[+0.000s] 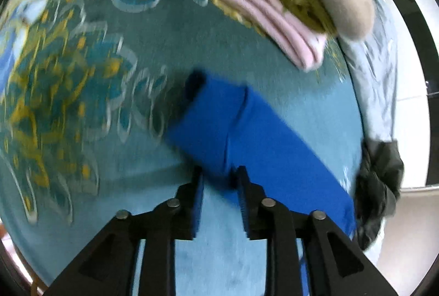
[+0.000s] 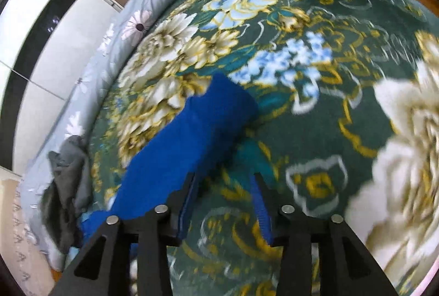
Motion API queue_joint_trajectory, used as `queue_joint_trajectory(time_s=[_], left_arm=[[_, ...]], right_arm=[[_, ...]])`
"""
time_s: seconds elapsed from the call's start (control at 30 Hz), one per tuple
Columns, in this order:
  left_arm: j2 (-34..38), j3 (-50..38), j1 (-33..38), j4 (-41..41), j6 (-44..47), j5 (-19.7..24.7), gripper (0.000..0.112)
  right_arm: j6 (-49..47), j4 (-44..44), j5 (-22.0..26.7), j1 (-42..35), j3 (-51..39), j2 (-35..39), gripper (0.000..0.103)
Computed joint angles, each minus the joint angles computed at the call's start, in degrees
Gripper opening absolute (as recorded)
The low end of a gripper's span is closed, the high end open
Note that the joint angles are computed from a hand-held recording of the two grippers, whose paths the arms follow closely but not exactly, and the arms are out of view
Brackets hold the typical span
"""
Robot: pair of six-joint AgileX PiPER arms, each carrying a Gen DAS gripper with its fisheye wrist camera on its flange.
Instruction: Fold clothes
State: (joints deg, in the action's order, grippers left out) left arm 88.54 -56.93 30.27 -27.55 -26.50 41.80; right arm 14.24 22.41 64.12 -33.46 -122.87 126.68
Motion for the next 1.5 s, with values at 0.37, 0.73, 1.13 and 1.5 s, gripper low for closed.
queue_joint_trajectory(time_s=[0.37, 0.73, 1.13, 1.5], left_arm=[[-13.6, 5.0, -13.7, 9.1, 5.5, 8.1, 0.03], [-10.4, -1.1, -22.2, 4.2, 10.4, 9.7, 0.036], [-10.6, -2.3, -29.8, 8.7, 4.4, 12.6, 0.036], [-8.6, -2.0, -31.9, 10.6, -0.9, 15.2, 0.036]], right_arm=[[-10.8, 5.2, -1.8, 0.8, 25.6, -19.8, 0.052], [-15.7, 10.6, -4.9, 12.4, 47.3, -35.0, 0.052], [-17.1, 15.4, -10.3, 20.0, 63.6, -42.9, 0.052], [-17.4, 16.2, -14.7, 24.8, 66.2, -39.5, 0.05]])
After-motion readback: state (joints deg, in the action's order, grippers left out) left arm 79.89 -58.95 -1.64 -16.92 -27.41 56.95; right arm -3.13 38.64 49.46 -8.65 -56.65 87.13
